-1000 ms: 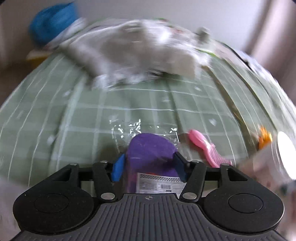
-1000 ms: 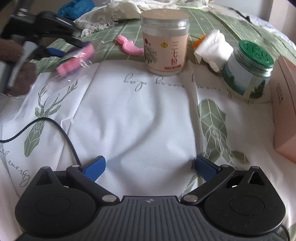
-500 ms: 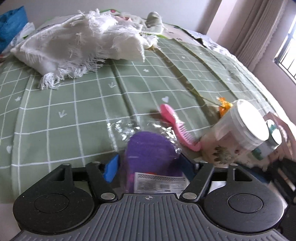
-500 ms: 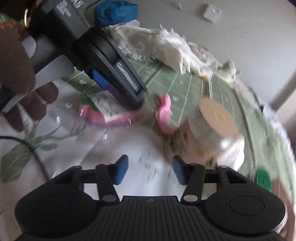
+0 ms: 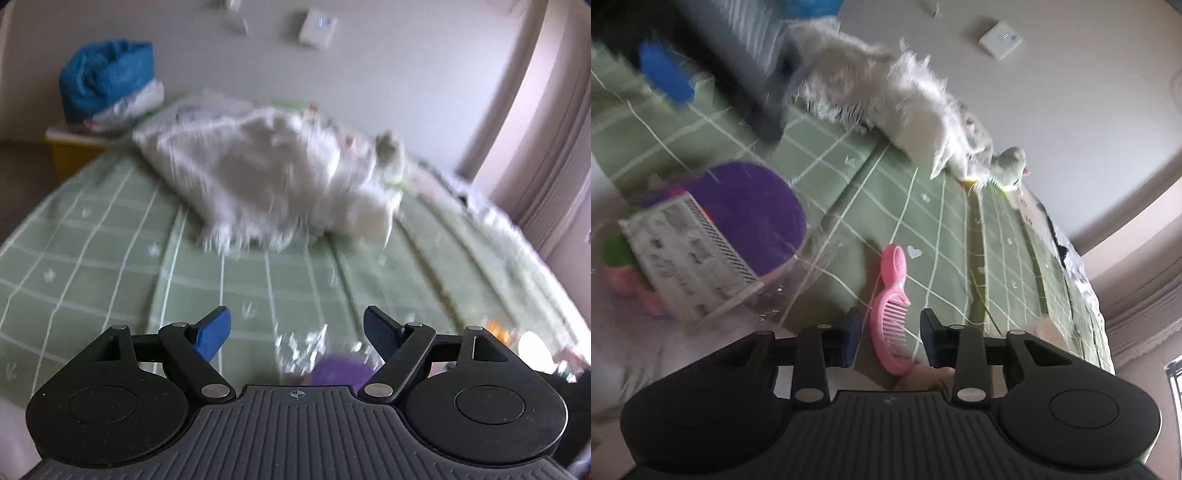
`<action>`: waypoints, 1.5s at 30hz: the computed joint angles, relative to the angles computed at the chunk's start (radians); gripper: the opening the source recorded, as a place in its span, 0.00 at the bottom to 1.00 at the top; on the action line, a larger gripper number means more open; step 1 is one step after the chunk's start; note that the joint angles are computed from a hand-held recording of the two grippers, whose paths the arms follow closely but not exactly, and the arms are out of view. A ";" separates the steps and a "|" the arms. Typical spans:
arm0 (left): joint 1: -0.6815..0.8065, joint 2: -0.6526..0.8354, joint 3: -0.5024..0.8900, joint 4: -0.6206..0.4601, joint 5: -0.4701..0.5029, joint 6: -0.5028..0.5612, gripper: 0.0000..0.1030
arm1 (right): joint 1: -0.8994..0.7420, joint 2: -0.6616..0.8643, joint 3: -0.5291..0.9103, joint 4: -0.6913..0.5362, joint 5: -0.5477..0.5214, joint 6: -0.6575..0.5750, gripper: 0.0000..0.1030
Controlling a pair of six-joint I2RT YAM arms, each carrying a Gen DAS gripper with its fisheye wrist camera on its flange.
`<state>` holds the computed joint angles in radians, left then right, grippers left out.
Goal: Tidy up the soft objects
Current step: 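Grasp the pink comb with the right gripper while the left gripper holds the sponge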
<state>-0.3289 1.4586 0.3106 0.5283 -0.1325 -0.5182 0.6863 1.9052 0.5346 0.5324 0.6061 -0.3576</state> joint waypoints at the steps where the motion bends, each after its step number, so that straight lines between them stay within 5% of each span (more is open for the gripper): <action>1: 0.001 0.003 -0.006 0.013 0.014 -0.005 0.81 | -0.001 0.017 0.014 0.000 0.012 -0.011 0.19; 3: 0.012 0.033 0.016 -0.011 0.057 -0.004 0.81 | -0.009 0.022 0.035 -0.045 0.014 -0.002 0.00; 12: -0.070 -0.056 0.017 -0.103 0.016 0.049 0.81 | -0.029 -0.500 -0.252 -0.267 -0.199 0.112 0.00; 18: -0.282 0.056 0.134 -0.236 -0.037 0.265 0.81 | 0.000 -0.416 -0.344 0.019 -0.119 -0.020 0.06; 24: -0.220 0.121 0.172 -0.336 -0.140 0.217 0.79 | 0.063 -0.147 -0.255 0.238 0.006 -0.142 0.13; 26: -0.176 0.110 0.152 -0.325 -0.140 0.187 0.80 | 0.033 -0.153 -0.193 0.137 -0.039 -0.101 0.16; 29: -0.119 0.121 0.143 -0.300 -0.082 0.169 0.82 | -0.098 -0.303 -0.030 -0.258 -0.231 0.048 0.16; 33: -0.086 0.125 0.131 -0.270 -0.049 0.147 0.84 | -0.308 -0.285 0.354 -0.795 -0.571 0.158 0.54; 34: -0.074 0.119 0.120 -0.250 -0.045 0.132 0.84 | -0.325 -0.252 0.434 -0.869 -0.599 0.180 0.55; 38: -0.014 0.061 0.055 -0.184 -0.075 0.058 0.82 | -0.309 -0.053 0.662 -0.982 -0.515 0.180 0.55; 42: 0.071 0.155 0.071 -0.160 0.038 0.047 0.87 | -0.290 0.157 0.838 -1.074 -0.454 0.276 0.52; 45: 0.086 0.153 0.055 -0.122 0.027 0.028 0.87 | -0.271 0.260 0.920 -1.122 -0.408 0.340 0.33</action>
<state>-0.2427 1.6117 0.3654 0.4065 -0.1059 -0.4903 0.4149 2.1650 1.4543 -0.5892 0.1982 -0.0179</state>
